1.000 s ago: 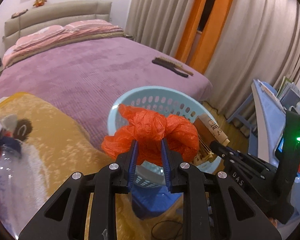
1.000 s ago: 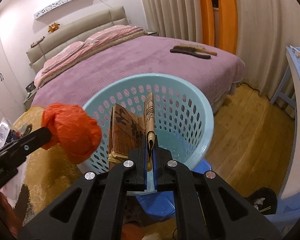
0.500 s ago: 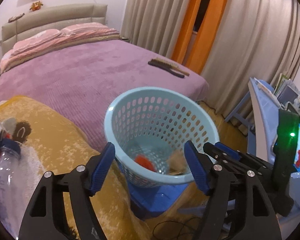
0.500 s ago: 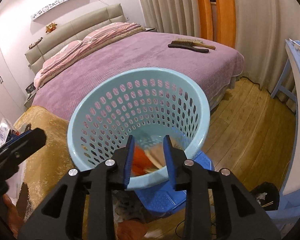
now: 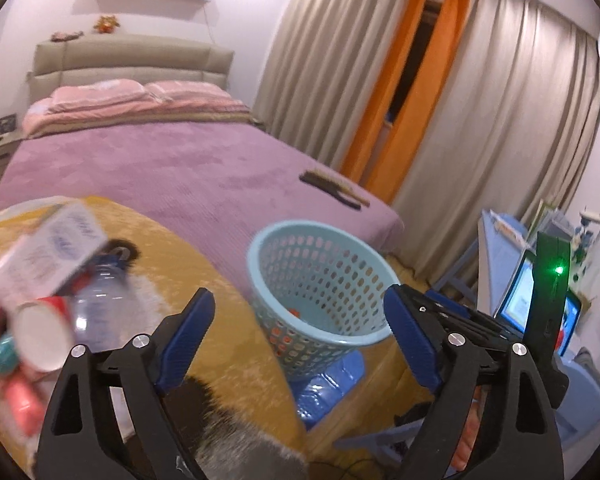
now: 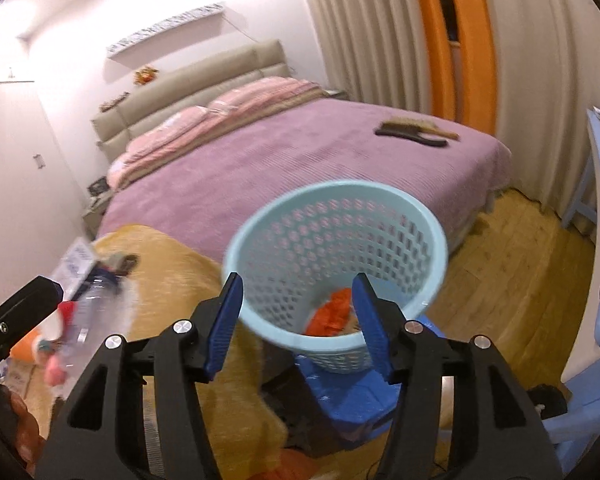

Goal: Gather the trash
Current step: 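Grasp the blue milk carton with the left tool while the right tool reaches the orange cup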

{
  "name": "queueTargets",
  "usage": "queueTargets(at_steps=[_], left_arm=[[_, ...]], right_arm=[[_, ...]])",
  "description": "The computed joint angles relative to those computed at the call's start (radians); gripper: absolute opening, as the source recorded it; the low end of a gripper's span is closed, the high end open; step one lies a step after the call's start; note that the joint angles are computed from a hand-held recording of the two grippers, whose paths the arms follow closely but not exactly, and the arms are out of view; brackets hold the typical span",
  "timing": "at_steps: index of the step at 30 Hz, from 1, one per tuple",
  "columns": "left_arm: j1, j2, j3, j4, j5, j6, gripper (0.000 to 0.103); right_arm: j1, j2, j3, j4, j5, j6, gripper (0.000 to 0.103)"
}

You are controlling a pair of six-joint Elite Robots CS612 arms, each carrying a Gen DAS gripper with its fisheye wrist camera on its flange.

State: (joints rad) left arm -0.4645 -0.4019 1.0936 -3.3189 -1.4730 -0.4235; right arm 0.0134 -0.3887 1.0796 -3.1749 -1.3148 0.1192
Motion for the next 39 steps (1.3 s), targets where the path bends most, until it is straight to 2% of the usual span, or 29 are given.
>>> queueTargets(at_steps=[8,12,17,22,26,30,37,39], left_arm=[[0.001,-0.111,0.235,-0.176,0.160,-0.035,0.087],[0.003,-0.160,0.347,-0.233,0.286,-0.056,0.087],[0.022,-0.210,0.457,-0.263,0.387,-0.107,0.087],[0.051,-0.250,0.550,-0.219,0.455,-0.164,0.087],[0.080,-0.267,0.585,-0.142,0.466,-0.213,0.087],[0.112,-0.271,0.596,-0.071,0.436,-0.216,0.087],[0.154,-0.249,0.575,-0.011,0.300,-0.177,0.086],[0.166,-0.241,0.561,0.011,0.264,-0.178,0.081]], right_arm=[[0.037,-0.045,0.072,-0.093,0.094,-0.061,0.060],[0.063,-0.055,0.083,-0.095,0.150,-0.105,0.061],[0.100,-0.059,0.082,-0.089,0.198,-0.159,0.062],[0.137,-0.057,0.072,-0.074,0.253,-0.200,0.065],[0.173,-0.049,0.054,-0.040,0.270,-0.258,0.065],[0.202,-0.032,0.018,0.021,0.294,-0.320,0.066],[0.245,0.015,-0.074,0.156,0.278,-0.428,0.070],[0.252,0.030,-0.103,0.198,0.278,-0.464,0.070]])
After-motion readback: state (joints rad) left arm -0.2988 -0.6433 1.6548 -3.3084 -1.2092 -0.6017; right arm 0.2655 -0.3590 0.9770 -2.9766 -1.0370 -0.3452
